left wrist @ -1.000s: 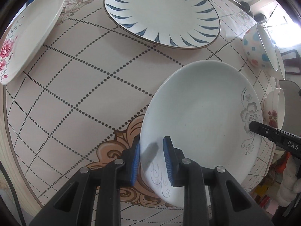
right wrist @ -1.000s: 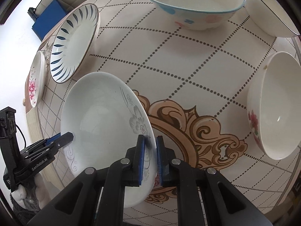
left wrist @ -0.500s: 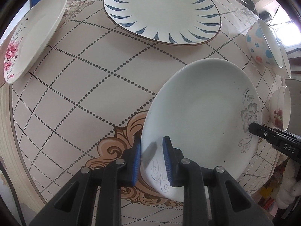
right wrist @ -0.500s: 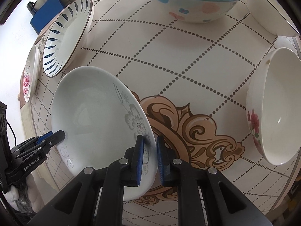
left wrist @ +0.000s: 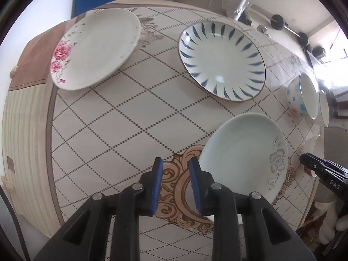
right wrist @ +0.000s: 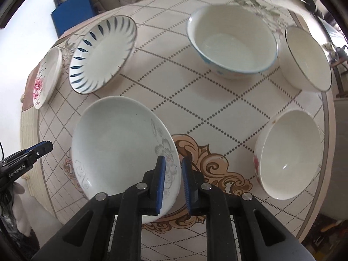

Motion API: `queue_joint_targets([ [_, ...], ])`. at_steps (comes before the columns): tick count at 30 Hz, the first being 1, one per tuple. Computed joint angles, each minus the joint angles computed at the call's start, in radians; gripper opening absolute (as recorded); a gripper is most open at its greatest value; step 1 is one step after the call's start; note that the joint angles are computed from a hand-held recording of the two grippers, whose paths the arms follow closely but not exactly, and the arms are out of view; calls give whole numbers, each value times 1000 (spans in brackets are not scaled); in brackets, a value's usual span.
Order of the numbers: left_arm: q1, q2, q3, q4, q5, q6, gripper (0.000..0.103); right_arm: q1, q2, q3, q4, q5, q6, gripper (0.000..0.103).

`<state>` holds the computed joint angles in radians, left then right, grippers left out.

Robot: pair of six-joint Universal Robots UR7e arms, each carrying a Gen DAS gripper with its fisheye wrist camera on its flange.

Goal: Organize plates and bowls
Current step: 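Carry the plain white plate toward the tablecloth medallion and set it down, then move both tools to the pink-rose plate and grasp its rim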

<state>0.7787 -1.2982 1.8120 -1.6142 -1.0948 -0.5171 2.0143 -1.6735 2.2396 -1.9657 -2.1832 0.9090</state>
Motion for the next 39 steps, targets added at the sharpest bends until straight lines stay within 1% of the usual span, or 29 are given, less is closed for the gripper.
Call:
queue_joint_targets([
  [1,4,-9,-19,10,15,-8,27,16,26,-27,-16,-6,-20,37],
  [2,10,-14,-37,17,29,-10,27,30,45,-50,-39,-9,-45,60],
  [3,17,-17,-54,25,47,-16,28,39,64,-67,-83,-7,-79,80],
  [4,27,-23,-63,25,57,-19,31,44,82,-83,-141,8,-120,84],
  [6,59,-17,-98,21,76,-14,34,41,137,-128,-241,64,-184,84],
  [9,106,2,-157,22,99,-2,34,35,261,-211,-369,121,-237,84],
  [10,128,12,-179,17,102,4,34,32,314,-243,-413,132,-258,84],
  [11,150,21,-197,6,104,13,34,30,359,-278,-438,137,-283,87],
  [12,172,31,-221,4,111,16,34,27,404,-311,-457,143,-305,88],
  [13,193,46,-250,4,117,20,34,23,454,-356,-458,146,-321,88],
  [16,258,90,-333,-11,107,48,34,-3,585,-494,-413,159,-354,88],
  [19,323,149,-419,-19,86,73,34,-42,701,-617,-349,180,-350,88],
  [22,376,213,-501,-11,72,100,33,-86,794,-723,-281,209,-336,87],
  [24,405,259,-554,10,65,116,33,-117,838,-761,-292,246,-352,85],
  [26,429,301,-601,31,60,129,33,-137,881,-806,-277,260,-374,83],
  [28,451,339,-646,53,40,141,33,-150,921,-853,-253,272,-396,83],
  [32,471,387,-694,77,33,161,33,-173,980,-930,-199,292,-402,78],
  [34,473,404,-711,88,37,166,33,-184,999,-948,-189,316,-402,76],
  [36,468,413,-719,86,50,176,32,-196,1016,-961,-183,345,-401,68],
  [37,467,418,-726,92,47,174,33,-200,1024,-969,-176,350,-400,66],
  [38,466,420,-726,88,48,173,31,-199,1027,-969,-188,345,-404,63],
  [39,465,418,-720,72,44,182,29,-200,1031,-975,-191,352,-415,51],
])
